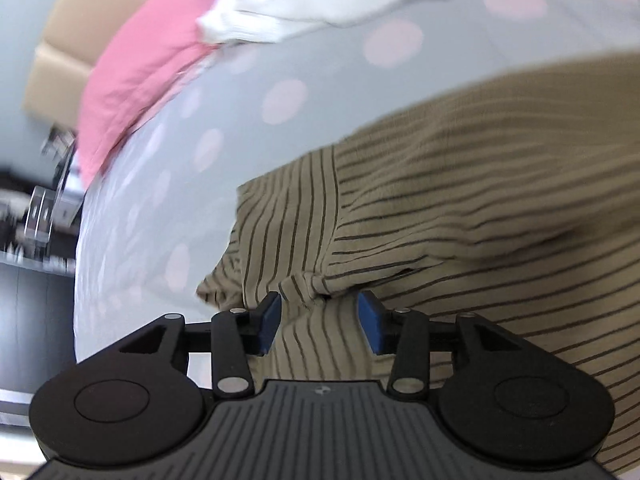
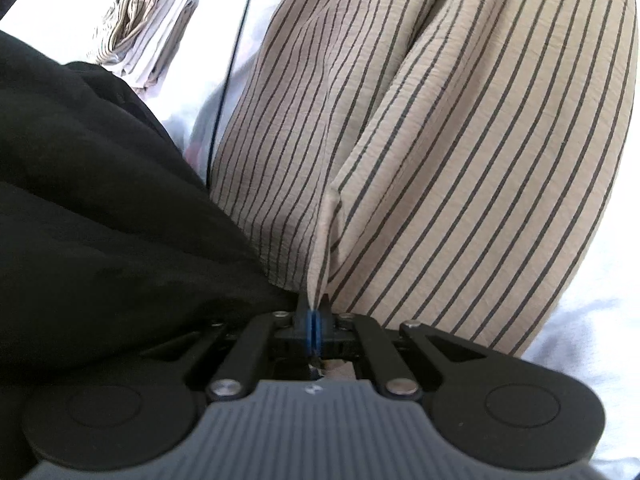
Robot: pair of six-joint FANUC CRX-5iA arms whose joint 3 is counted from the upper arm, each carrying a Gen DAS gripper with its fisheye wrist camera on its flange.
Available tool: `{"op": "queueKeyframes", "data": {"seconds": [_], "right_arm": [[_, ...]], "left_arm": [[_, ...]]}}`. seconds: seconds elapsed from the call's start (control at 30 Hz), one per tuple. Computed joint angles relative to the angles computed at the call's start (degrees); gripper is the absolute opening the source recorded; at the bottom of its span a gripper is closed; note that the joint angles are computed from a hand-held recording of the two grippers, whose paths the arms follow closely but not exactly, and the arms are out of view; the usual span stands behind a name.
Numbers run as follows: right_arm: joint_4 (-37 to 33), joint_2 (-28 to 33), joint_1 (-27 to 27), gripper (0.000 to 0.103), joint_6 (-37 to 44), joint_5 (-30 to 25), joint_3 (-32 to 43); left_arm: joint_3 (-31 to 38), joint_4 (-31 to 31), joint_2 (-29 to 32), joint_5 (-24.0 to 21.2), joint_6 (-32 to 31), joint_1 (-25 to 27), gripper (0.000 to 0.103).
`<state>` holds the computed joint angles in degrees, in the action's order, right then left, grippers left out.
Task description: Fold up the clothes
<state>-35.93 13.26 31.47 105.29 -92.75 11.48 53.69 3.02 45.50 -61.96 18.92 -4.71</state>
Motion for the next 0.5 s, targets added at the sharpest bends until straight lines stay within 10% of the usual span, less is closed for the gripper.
{"op": "queueKeyframes", "data": {"seconds": [0.13, 0.27, 0.5], "right_arm": [[2.11, -10.65, 6.52, 0.003, -3.16, 6.82, -12.53], [3.90, -2.71, 9.26, 0.004, -2.17, 9.90, -6.31], [6.00, -5.79, 12.02, 0.024, -3.36, 14.38, -10.43]], "left_arm": [[-10.79, 0.07, -8.23, 1.08, 7.36, 0.08, 0.044], [-20.50, -0.22, -15.97, 1.93, 17.54, -0.03, 0.044], [-40.77, 0.88, -31.94, 6.22, 31.43, -0.80, 0.044]]}}
